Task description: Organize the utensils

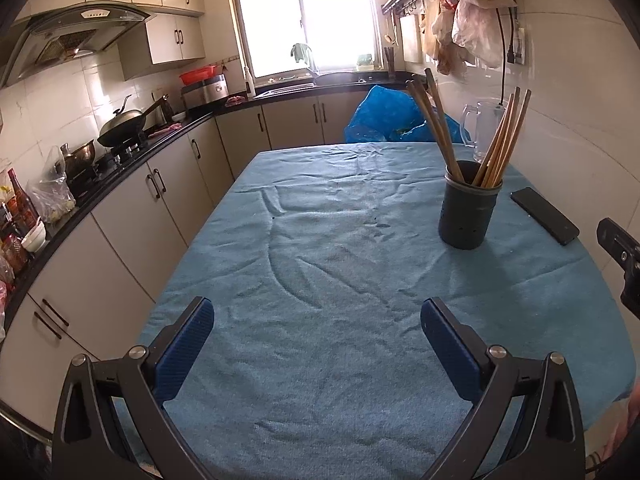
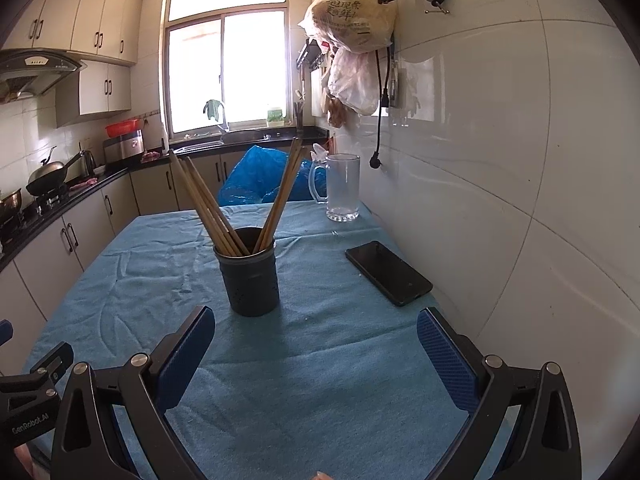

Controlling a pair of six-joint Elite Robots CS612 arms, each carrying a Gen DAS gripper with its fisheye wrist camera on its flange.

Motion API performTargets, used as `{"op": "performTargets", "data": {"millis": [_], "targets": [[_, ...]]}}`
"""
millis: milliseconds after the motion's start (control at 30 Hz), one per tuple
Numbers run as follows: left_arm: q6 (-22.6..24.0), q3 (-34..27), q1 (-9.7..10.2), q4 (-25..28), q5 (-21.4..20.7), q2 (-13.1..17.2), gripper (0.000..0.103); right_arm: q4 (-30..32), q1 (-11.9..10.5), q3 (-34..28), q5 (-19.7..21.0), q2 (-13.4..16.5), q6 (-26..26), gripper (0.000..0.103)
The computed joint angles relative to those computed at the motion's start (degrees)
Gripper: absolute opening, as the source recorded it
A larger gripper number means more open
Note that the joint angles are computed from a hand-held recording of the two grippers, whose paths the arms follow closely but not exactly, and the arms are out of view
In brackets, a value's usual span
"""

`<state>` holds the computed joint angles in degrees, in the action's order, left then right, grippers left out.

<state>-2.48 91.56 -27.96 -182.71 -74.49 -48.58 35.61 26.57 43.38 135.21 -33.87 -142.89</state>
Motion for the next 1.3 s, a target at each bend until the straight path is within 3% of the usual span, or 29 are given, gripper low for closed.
{"op": "performTargets", "data": {"millis": [1300], "targets": [[-1.0, 0.1, 0.23, 0.3, 0.6, 0.3, 0.103, 6.6, 0.2, -5.6, -1.9, 3.5, -0.2, 0.103]]}}
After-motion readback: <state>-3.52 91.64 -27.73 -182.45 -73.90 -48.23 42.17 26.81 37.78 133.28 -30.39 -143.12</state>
